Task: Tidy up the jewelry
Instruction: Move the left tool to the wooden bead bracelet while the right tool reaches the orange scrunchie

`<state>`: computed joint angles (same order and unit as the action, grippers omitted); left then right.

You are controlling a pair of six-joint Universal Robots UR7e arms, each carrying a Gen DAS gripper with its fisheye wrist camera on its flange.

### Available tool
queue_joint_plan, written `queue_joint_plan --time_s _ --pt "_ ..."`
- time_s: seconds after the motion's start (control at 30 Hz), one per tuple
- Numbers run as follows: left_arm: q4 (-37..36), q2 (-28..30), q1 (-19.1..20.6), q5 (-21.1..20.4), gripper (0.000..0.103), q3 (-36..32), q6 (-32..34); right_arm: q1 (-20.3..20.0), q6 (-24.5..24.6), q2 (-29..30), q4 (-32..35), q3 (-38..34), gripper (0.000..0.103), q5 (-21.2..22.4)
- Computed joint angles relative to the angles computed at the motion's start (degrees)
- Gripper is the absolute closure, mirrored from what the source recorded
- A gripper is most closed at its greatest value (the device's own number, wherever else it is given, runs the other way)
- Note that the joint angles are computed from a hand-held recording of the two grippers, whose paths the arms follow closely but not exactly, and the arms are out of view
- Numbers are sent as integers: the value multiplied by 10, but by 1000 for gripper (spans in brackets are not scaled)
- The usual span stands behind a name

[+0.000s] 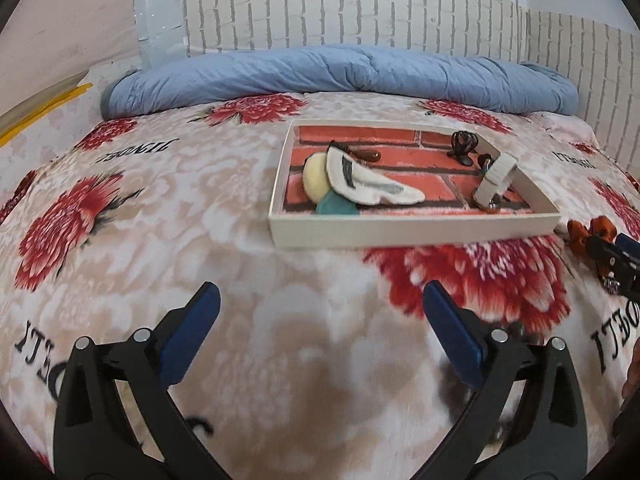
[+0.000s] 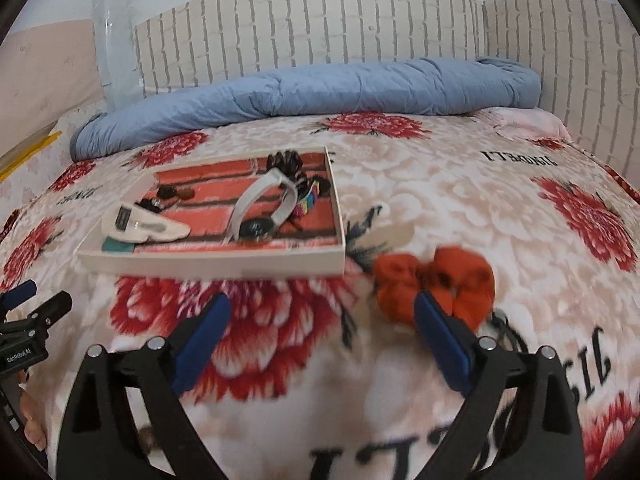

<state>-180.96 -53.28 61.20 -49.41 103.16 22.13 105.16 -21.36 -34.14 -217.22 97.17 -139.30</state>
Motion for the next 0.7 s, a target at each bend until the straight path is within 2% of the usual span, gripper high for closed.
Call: queue_joint_plan --time_s 0.07,0.23,0.4,0.53,0.7 --pt "5 -10 0 1 5 12 -9 5 -11 6 -11 4 10 -12" --pt "20 -29 -5 -4 5 34 -33 19 -81 14 -71 0 10 -49" --pt "43 -34 -11 -9 5 40 -57 7 -99 -8 -77 17 10 -65" --pt "78 -34 -11 -13 5 36 -90 -5 -102 -25 -76 27 10 -61" --pt "89 -26 -18 -3 5 38 -92 -22 -102 -40 -71 28 10 -56"
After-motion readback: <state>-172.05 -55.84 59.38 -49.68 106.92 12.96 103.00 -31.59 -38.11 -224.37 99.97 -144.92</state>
